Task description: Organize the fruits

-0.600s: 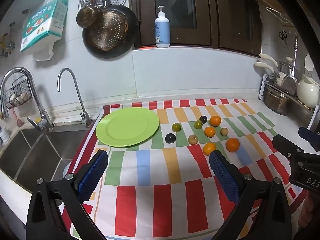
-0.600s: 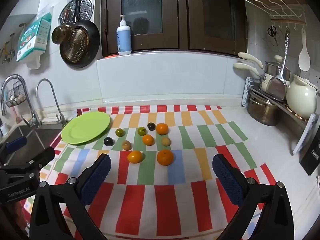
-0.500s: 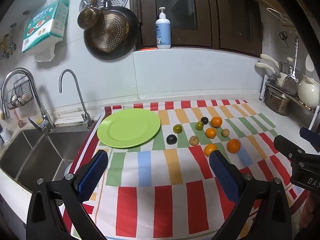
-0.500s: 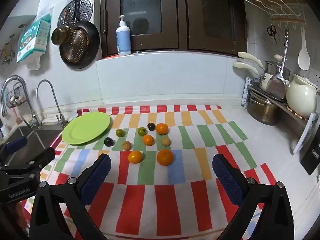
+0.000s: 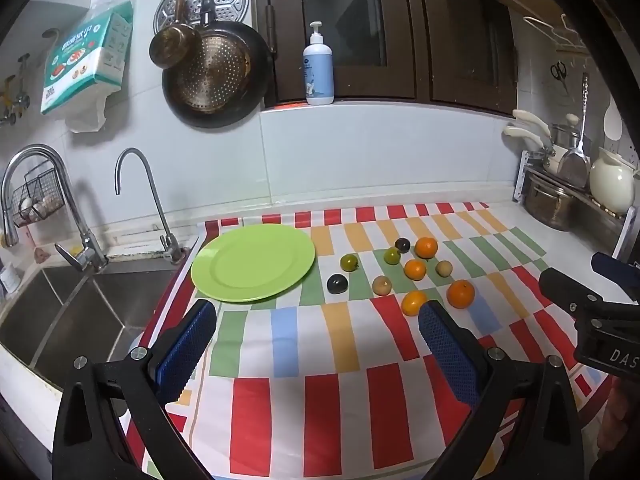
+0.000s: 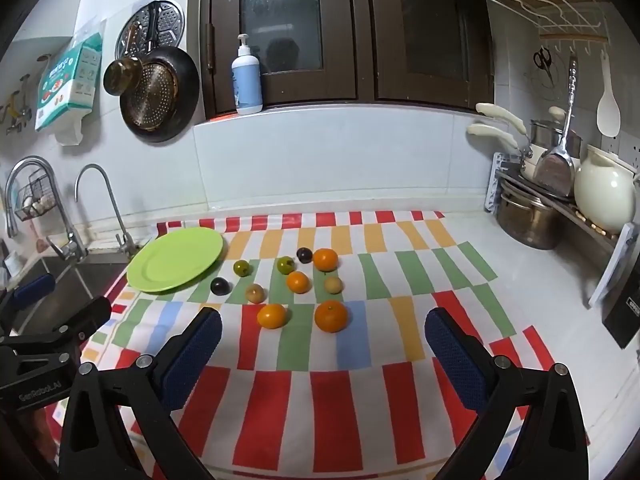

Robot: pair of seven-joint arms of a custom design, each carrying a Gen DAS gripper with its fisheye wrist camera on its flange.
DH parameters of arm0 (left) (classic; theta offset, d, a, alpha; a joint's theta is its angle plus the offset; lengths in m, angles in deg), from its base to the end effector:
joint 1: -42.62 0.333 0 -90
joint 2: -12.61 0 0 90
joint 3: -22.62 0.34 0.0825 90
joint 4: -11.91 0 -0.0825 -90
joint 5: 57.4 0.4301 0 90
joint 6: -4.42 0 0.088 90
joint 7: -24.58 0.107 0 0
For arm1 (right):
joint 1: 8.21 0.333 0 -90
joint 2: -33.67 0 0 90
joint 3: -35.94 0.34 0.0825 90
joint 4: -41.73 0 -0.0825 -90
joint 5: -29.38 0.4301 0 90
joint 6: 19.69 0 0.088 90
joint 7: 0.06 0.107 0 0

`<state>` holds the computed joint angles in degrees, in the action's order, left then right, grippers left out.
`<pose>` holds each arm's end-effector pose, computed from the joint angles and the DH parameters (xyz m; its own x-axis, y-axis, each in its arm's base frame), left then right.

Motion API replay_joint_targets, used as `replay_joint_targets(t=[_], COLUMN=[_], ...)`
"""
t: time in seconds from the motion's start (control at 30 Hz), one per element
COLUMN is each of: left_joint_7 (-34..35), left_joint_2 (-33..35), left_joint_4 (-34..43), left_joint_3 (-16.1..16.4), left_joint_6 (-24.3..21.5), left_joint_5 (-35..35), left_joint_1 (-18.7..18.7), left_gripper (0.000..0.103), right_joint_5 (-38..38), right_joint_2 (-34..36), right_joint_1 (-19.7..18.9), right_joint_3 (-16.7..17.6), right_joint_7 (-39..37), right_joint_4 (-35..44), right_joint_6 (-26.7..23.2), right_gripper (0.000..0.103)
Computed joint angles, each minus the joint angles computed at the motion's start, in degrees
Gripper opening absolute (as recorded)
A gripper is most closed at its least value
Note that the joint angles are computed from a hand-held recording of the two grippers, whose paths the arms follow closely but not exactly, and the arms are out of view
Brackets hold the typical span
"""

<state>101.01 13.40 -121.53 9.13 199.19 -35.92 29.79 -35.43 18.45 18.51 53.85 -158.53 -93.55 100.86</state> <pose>0.5053 -0.2954 0.4497 -0.5669 -0.8217 -0.0589 -0.3866 0.3285 -0.8618 0.3883 0.3291 0.4529 -0.5000 -0.8656 -0.0264 -0.4306 0.2749 -0.8597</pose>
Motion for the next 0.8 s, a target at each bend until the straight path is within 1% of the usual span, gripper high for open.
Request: replay_joint_targets(t=[0.07,0.23,0.37,0.43,0.5,0.7,0.77,0.8], left_joint_7=[0.39,-1.14,-4.18,-6.97,-7.89,-7.36,-4.46,-4.53], left_joint_2=[0.02,0.02,0.09,0.25,0.33,0.38,0.28,0.31], left_joint_4=[0.02,-0.14,0.13,0.63,0.80,0.70,0.34,0.34], left_joint_3=[-0.02,0.02,0.03,0.04,0.03,0.11,0.12,0.12], left_joint_6=[0.10,0.70,0.99,1.04,1.19,1.70,1.69,1.76], left_joint_5=[-0.31,1.70,5.14,8.38,9.48,8.81,5.55,5.59], left_joint_1=[-0.07,0.27,0.84,1.42,1.65,1.59,0.94,0.97], left_gripper=[0.103,0.103,0.103,0.103,0.103,0.103,0.103,0.103], right_joint_5=[0.03,-0.10,-0.33,-0.38,-0.29,-0.42,-0.65,-0.78], right_joint_2=[-0.22,-0.11,-0.12,-0.05,-0.09,-0.17,-0.11,-0.09], right_joint_1=[0.03,-0.18,-0.17,-0.17,-0.13,-0.10,-0.06,-0.04], right_joint_3=[-0.04,0.07,0.02,0.03,0.00,0.10,0.20,0.22], right_joint_7=[0.01,0.09,0.27,0.32,0.19,0.20,0.24,0.30], right_joint_4=[-0.16,-0.06,-0.12,-0.04,-0.02,0.00,0.12,0.15], right_joint_6=[0.08,0.37,0.54,0.52,0.47,0.18,-0.09,-0.18], right_gripper=[0.102,0.102,0.102,0.102,0.102,0.102,0.102,0.102])
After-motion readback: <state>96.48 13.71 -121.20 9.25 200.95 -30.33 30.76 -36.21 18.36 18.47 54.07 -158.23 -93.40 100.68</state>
